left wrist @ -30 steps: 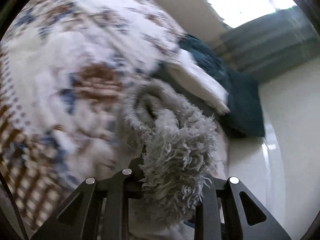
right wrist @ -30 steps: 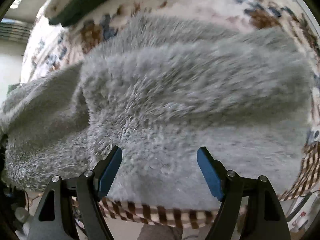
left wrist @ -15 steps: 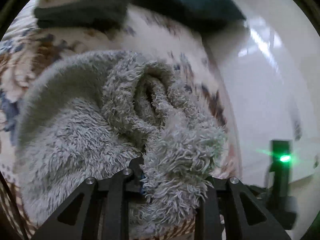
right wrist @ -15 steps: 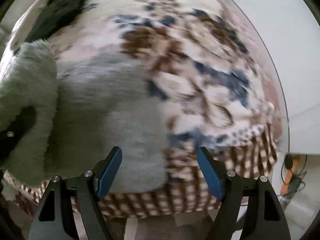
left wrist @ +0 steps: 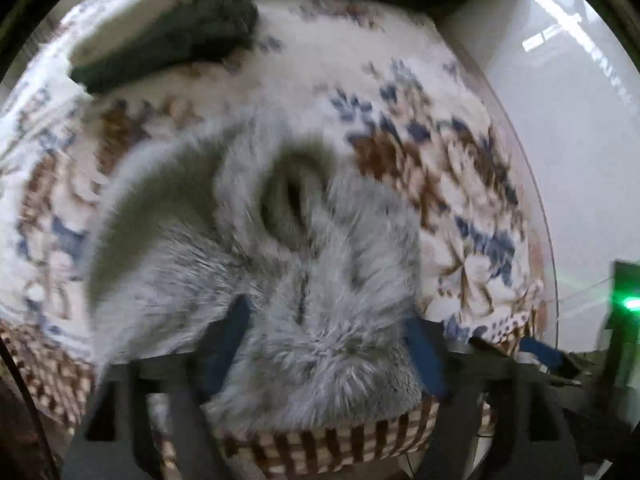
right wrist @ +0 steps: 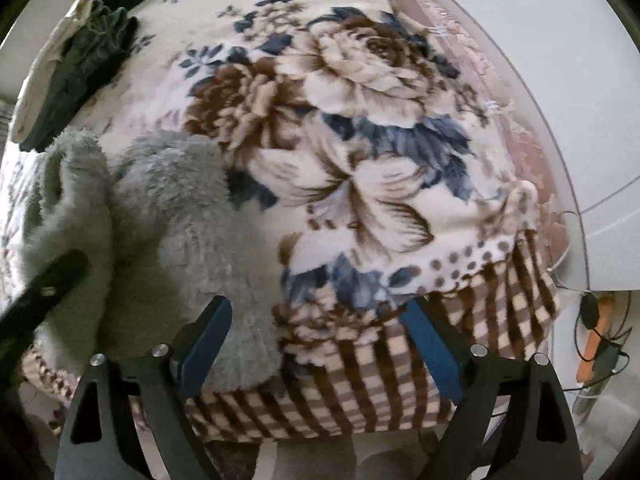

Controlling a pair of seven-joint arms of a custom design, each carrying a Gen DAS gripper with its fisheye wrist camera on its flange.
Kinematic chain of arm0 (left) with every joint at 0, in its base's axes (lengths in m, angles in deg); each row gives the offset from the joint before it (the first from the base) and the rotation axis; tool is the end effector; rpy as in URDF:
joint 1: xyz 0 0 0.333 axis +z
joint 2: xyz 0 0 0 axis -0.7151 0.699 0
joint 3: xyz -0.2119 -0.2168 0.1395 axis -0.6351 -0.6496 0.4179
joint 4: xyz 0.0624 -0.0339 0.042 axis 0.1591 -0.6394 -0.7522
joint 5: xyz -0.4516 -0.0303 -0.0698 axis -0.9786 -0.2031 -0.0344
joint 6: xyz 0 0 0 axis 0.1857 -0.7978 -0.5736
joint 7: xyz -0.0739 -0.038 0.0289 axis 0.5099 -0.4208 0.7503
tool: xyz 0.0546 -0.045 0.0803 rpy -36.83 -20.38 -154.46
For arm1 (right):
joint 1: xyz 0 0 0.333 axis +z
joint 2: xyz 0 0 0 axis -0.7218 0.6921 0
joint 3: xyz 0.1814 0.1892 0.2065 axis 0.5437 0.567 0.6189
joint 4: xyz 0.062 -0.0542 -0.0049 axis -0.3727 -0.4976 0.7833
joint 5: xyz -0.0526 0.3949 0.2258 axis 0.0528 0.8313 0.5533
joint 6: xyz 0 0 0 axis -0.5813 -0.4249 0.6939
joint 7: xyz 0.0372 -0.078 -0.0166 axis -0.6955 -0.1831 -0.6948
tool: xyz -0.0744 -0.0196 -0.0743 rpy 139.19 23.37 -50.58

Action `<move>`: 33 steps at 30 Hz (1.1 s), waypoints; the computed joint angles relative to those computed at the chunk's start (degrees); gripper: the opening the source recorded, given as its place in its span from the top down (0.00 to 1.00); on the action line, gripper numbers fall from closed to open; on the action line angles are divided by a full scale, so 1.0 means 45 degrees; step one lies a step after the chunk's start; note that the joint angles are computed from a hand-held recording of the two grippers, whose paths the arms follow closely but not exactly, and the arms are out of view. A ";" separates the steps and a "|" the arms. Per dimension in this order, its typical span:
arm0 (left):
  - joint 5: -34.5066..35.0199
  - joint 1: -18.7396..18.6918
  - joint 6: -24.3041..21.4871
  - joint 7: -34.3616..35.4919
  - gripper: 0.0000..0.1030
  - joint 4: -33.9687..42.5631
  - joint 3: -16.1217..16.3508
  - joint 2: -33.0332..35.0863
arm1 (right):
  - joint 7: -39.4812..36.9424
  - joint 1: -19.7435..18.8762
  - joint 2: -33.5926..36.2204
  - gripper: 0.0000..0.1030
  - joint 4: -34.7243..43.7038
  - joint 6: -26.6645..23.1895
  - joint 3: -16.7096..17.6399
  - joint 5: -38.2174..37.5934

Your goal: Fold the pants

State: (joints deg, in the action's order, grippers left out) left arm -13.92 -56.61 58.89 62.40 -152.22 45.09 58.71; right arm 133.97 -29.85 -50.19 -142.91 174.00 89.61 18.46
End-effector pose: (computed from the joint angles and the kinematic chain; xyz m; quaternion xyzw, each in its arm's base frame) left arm 0.5744 -0.2343 0.5780 -0.7423 0.6484 -0.1560 0.0650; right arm 0.5998 0.2259 0.4779 -0.6574 0.7500 0.0126 0.0718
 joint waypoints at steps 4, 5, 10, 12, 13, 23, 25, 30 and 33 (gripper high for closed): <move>0.1301 0.0323 -0.0464 -0.0781 0.06 -0.0064 0.0081 -0.0910 | -0.0239 0.0104 0.0047 0.12 0.0429 0.0228 0.0107 0.0721; 0.1701 0.0497 -0.0707 -0.1045 0.04 -0.0098 0.0145 -0.1138 | -0.0290 0.0144 0.0109 0.12 0.0573 0.0296 0.0137 0.0875; 0.4360 0.1278 -0.2193 -0.2086 0.04 -0.0473 0.0119 -0.1466 | -0.0923 0.0367 0.1134 0.12 0.1885 0.0593 0.0334 0.2548; 0.4724 0.1500 -0.2928 -0.2075 0.04 -0.0619 0.0279 -0.1279 | -0.1247 0.0498 0.1860 0.12 0.2691 0.0516 0.0455 0.3110; 0.4753 0.1614 -0.3000 -0.2112 0.04 -0.0855 0.0411 -0.1259 | -0.1463 0.0547 0.2163 0.12 0.3030 0.0523 0.0511 0.3385; 0.4138 0.2054 -0.3066 -0.2140 0.04 -0.1801 0.0815 -0.1411 | -0.2025 0.2076 0.6437 0.59 0.7878 -0.1682 0.0318 0.0999; 0.4021 0.2071 -0.2918 -0.2162 0.04 -0.1802 0.0821 -0.1482 | -0.1791 0.1977 0.5948 0.62 0.7134 -0.1000 0.0267 0.1315; 0.2029 0.1995 -0.1297 -0.1246 0.04 -0.2090 0.1335 -0.1880 | -0.0840 0.1154 0.2828 0.65 0.3700 0.1355 0.0161 0.2759; 0.0645 0.1971 -0.0843 -0.0617 0.04 -0.1827 0.1532 -0.1538 | -0.0330 0.0592 0.1717 0.65 0.2532 0.1353 -0.0003 0.3430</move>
